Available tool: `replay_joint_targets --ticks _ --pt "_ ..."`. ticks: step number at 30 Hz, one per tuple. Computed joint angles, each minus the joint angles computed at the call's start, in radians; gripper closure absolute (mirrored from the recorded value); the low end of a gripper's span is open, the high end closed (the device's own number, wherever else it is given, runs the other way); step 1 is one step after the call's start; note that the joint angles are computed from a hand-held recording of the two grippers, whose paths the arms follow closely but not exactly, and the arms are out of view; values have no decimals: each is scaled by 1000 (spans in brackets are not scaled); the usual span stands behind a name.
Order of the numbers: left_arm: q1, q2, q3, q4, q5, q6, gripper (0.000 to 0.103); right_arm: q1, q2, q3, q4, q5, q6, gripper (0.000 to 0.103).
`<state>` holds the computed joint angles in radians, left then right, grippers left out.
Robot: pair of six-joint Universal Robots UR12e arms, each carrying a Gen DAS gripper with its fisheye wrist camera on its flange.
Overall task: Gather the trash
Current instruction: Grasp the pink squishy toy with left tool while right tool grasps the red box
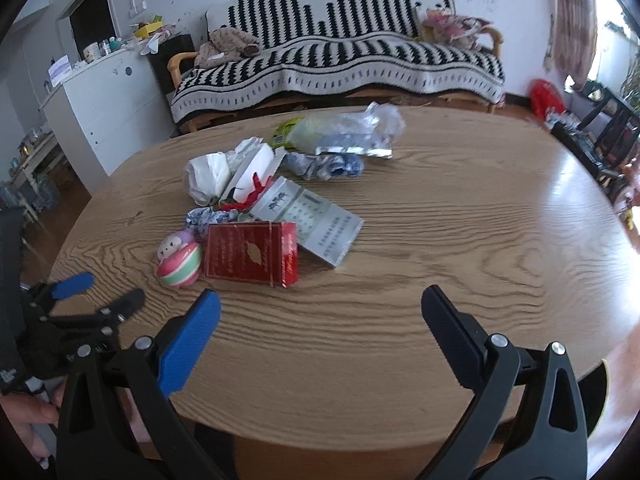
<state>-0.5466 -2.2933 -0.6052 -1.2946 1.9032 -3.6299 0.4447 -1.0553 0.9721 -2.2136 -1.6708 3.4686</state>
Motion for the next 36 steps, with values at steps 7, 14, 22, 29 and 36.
replay_joint_targets --ticks 7,14,22,29,36 --pt "20 -50 41 -2 -39 11 6 -17 89 -101 38 131 5 6" --pt "29 -92 79 16 -71 79 6 -27 183 -222 144 225 16 16" --pt "31 -111 100 60 -85 121 27 -45 210 -222 54 374 81 50" --pt "29 -99 96 64 -88 104 54 -41 166 -177 -34 358 79 76" --pt "12 -111 152 47 -48 123 58 -48 84 -85 -130 299 69 80"
